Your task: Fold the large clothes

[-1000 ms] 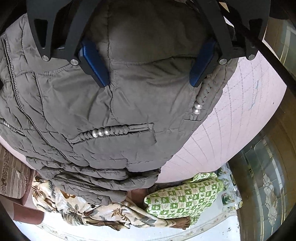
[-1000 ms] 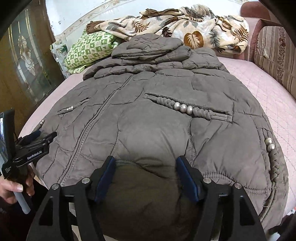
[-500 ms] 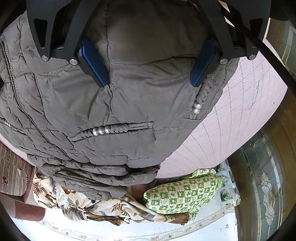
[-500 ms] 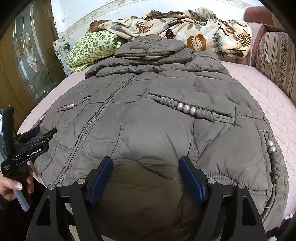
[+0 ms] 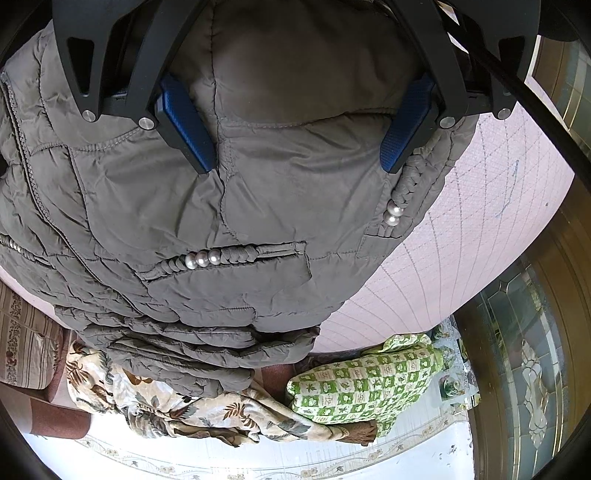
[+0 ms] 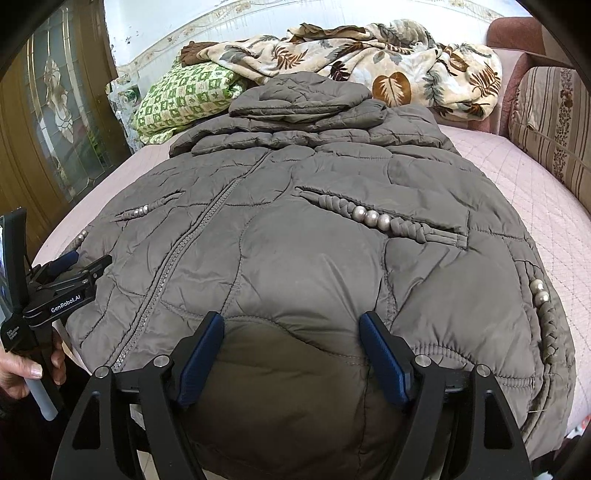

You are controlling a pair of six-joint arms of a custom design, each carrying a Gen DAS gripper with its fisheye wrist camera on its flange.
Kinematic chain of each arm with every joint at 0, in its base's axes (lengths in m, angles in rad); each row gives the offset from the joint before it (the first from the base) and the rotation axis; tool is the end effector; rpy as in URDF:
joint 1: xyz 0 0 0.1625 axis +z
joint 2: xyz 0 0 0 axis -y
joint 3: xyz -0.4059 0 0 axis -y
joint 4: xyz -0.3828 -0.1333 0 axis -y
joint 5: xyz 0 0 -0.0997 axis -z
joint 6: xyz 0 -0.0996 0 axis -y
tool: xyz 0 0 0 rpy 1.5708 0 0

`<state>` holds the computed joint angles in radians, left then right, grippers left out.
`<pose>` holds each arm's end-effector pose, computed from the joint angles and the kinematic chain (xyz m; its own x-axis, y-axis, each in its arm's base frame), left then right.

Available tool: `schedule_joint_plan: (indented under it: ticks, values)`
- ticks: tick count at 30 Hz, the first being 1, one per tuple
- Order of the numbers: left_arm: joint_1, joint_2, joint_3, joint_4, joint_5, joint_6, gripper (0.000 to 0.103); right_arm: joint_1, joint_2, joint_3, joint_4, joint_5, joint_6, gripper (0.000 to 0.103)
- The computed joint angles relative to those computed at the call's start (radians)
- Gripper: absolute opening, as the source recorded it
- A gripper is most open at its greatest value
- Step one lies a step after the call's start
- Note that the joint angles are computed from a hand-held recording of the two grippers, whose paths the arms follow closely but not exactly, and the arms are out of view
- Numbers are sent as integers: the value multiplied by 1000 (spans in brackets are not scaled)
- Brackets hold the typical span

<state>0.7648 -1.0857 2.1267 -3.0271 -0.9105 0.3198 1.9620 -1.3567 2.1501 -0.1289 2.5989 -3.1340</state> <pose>-0.2303 -0.4904 0.1595 -0.4811 0.5775 -0.6596 0.8548 0.4761 -0.2066 0.1716 -0.2902 0.1761 -0.7362 0.4306 0.5221 -0.2296 0.5668 -0.7912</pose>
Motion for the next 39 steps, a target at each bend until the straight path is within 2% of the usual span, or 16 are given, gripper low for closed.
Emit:
schedule_joint_plan:
  ticks: [16, 19, 21, 24, 26, 30, 32, 33, 35, 36, 37, 39]
  values:
    - [-7, -3, 13, -15, 1, 7, 91, 3, 0, -2, 7, 3, 4, 80]
    - [-13, -15, 2, 37, 8, 21, 91, 4, 0, -6, 24, -1, 14, 80]
    - [-17, -36, -22, 133, 11, 16, 91, 12, -9, -12, 57, -7, 47, 80]
    - [-6, -93, -38, 197, -19, -39, 91, 48, -76, 17, 41, -21, 72, 80]
    - [21, -143, -63, 244, -64, -96, 91, 81, -137, 49, 3, 8, 67, 81]
    - [82, -185, -129, 315, -72, -183, 91, 150, -268, 107, -34, 116, 78, 81]
    - [138, -190, -191, 398, -119, -243, 91, 181, -342, 135, -38, 189, 89, 81]
    - [158, -188, -214, 432, -132, -269, 91, 189, -369, 144, -26, 211, 108, 81]
    - [216, -177, -275, 526, -217, -349, 90, 195, -427, 166, 11, 253, 169, 81]
    - [228, -173, -285, 547, -235, -365, 86, 190, -469, 187, 21, 266, 207, 82]
    - [241, -168, -298, 573, -253, -380, 85, 183, -506, 204, 37, 256, 248, 83]
    - [256, -166, -303, 590, -296, -400, 85, 128, -600, 240, 107, 173, 357, 83]
